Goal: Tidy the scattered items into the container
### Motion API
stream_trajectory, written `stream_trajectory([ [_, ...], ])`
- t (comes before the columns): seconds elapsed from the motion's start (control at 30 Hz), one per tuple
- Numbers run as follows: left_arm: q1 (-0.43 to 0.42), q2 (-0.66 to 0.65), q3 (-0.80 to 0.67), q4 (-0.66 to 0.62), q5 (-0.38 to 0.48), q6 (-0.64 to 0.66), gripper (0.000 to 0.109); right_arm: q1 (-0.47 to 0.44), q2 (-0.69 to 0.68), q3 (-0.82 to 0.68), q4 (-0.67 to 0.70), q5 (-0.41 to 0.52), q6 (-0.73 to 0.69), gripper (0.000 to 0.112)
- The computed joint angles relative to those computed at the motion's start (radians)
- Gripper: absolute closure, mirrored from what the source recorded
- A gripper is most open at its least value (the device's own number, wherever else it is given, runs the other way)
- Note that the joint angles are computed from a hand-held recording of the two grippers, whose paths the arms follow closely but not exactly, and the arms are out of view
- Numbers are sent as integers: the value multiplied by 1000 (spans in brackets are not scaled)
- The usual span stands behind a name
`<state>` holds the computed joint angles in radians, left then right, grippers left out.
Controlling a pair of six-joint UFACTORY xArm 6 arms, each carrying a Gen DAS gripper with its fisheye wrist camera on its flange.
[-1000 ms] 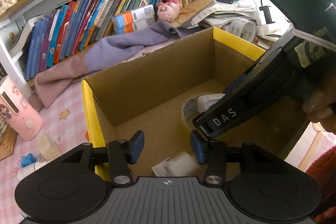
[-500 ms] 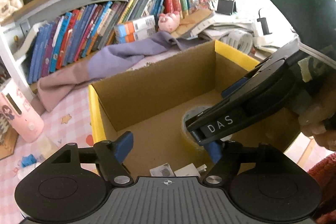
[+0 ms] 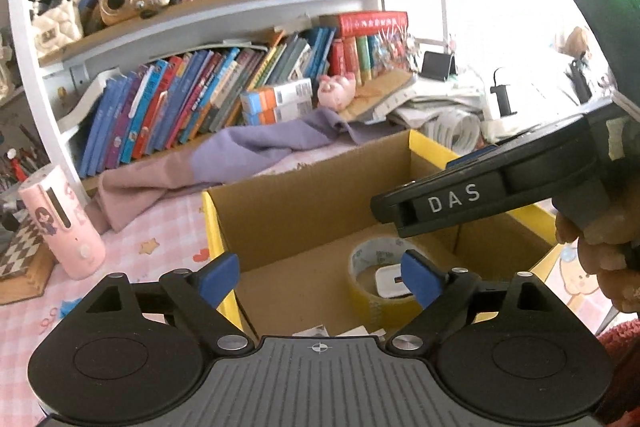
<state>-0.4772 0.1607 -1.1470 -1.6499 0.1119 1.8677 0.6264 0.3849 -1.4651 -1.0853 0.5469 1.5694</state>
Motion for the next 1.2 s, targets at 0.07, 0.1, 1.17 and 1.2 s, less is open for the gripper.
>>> stream_trajectory([
  [0.07, 4, -15, 8, -52, 9, 50, 18, 13, -16, 15, -36, 23, 43, 40],
  [0.1, 7, -21, 12, -73, 15, 71, 18, 19, -22, 20, -51, 35, 60, 40],
  [1.17, 196, -354, 360, -18, 334, 139, 17, 339, -33, -22, -55, 555, 279, 34],
  [1.2, 203, -368, 374, -10, 343, 137, 17, 353, -32, -24, -52, 574, 288, 34],
])
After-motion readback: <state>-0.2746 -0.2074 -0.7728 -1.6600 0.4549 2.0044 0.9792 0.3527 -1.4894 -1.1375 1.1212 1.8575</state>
